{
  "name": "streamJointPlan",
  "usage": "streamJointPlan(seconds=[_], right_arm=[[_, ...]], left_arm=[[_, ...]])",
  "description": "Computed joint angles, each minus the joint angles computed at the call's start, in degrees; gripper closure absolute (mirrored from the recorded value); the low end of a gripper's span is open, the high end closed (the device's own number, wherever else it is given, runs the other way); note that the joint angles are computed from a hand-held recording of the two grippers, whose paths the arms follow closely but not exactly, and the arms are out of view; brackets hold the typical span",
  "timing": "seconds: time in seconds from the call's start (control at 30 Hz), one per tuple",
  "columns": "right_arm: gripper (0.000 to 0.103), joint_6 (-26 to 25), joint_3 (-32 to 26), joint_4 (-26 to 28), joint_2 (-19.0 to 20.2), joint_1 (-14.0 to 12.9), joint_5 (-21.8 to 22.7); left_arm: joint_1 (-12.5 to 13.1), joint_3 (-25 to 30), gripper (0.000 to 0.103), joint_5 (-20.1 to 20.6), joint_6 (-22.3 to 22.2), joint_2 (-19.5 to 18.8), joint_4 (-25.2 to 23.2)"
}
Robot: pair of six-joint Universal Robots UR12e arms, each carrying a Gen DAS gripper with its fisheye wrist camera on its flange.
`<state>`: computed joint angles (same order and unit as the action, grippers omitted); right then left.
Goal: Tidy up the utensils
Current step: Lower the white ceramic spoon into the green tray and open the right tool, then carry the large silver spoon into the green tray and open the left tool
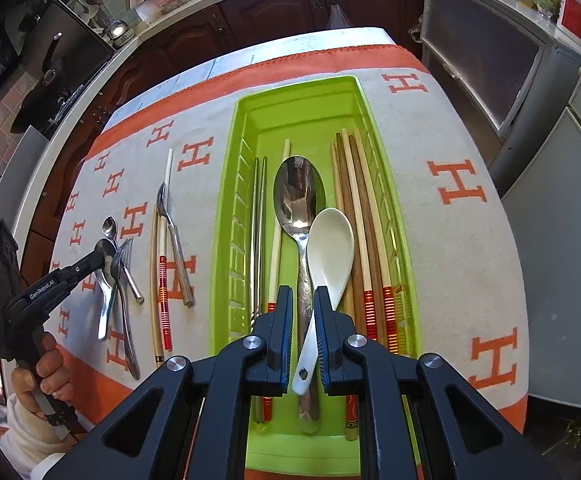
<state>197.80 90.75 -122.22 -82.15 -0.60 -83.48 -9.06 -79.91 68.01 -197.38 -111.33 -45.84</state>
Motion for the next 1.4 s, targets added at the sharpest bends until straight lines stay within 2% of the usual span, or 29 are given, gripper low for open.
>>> streamJointPlan(seconds=[0.17,0.33,0.57,0.73,0.93,1.1,1.3,1.4], right_arm=[[0.092,-0.2,0.2,-0.4,-0.2,-0.1,0.6],[0.092,-0.3,0.6,-1.0,-0.5,-0.1,1.0],[0.092,1.7,1.7,-3.2,-1.8,-0.4,0.3],[0.092,3.7,3.4,-5.9,-3.6,-0.9,-1.1],[0.092,6.1,6.2,-8.9,-6.5,-1.9,-3.2],[0.092,7.8,8.7,-10.9,-8.7,-3.6,-2.5],[0.092,8.8,10.8,-12.1,-10.0,-4.9,-2.0],[0.092,9.1,11.2,-12.2,-10.1,-5.3,-1.7]], left_arm=[[0.5,-1.3,0.102,-1.1,-1.1,1.0,3.8],[0.7,-2.0,0.102,-1.6,0.4,2.2,6.0],[0.2,-0.8,0.102,-5.1,4.6,3.4,4.5],[-1.8,2.2,0.102,-7.0,9.3,2.9,2.3],[-5.6,8.1,0.102,-7.8,14.0,-0.2,-2.8],[-8.9,12.7,0.102,-5.5,18.0,-3.4,-8.6],[-12.4,16.8,0.101,0.7,22.7,-6.7,-15.0],[-13.0,17.2,0.091,2.0,22.9,-6.9,-16.4]])
